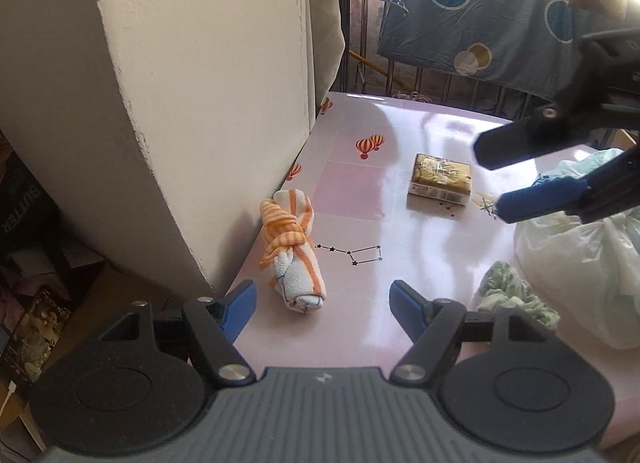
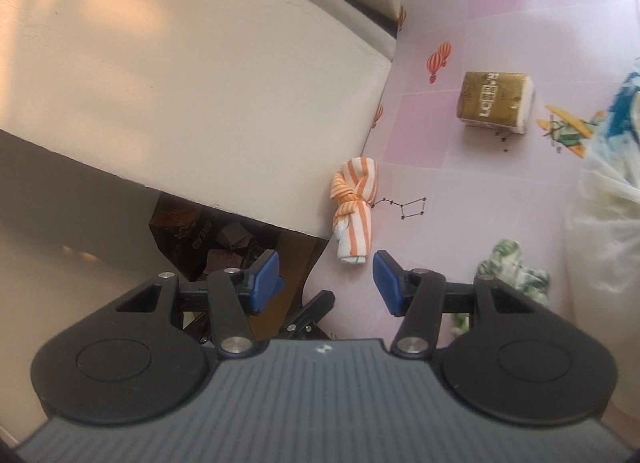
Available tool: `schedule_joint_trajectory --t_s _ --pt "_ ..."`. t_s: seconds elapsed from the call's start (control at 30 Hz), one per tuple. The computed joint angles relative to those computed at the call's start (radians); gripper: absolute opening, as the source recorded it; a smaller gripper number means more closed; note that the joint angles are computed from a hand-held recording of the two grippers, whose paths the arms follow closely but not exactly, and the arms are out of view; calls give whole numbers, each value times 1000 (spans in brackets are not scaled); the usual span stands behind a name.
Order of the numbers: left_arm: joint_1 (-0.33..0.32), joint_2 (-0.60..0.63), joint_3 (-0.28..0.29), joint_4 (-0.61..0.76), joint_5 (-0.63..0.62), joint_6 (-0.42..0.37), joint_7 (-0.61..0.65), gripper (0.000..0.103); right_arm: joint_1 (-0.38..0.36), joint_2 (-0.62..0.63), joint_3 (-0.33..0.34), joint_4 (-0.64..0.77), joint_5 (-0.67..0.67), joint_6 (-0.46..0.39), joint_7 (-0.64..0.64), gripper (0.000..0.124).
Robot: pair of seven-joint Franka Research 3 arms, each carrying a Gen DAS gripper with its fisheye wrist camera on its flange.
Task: Organize soft objects
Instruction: 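Move the right tool to the orange-striped towel and grasp it, then lift the orange-striped towel with the right tool into the box and release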
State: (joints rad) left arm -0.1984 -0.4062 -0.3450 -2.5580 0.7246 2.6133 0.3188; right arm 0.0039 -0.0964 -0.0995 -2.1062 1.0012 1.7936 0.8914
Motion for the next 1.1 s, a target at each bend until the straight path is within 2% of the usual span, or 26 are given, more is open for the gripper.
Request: schedule_joint_trajectory --t_s 0.2,0.33,0.4,0.43,0.5,0.53,0.67,0.8,0.87,1.1 --pt "40 125 19 62 60 -10 18 75 55 191 72 95 60 71 14 52" --pt "33 185 57 87 42 -13 43 75 70 290 108 156 40 103 39 52" --pt "29 198 72 87 22 -2 56 71 70 323 122 174 33 108 47 52" --pt "27 203 81 84 6 10 69 66 70 333 128 176 30 114 46 52" --pt "24 205 100 69 -38 47 94 56 68 348 138 177 32 116 39 52" --pt "24 205 106 61 -59 63 101 47 70 355 142 178 27 117 41 52" --pt "40 187 99 33 -70 107 82 39 67 368 154 173 33 119 31 52" --pt "38 159 97 8 -88 142 94 36 64 366 158 160 48 114 41 48" --pt "44 145 78 5 -74 132 87 35 70 347 157 140 37 129 41 40" --pt "10 68 83 -34 -138 169 159 35 59 261 130 75 53 127 44 37"
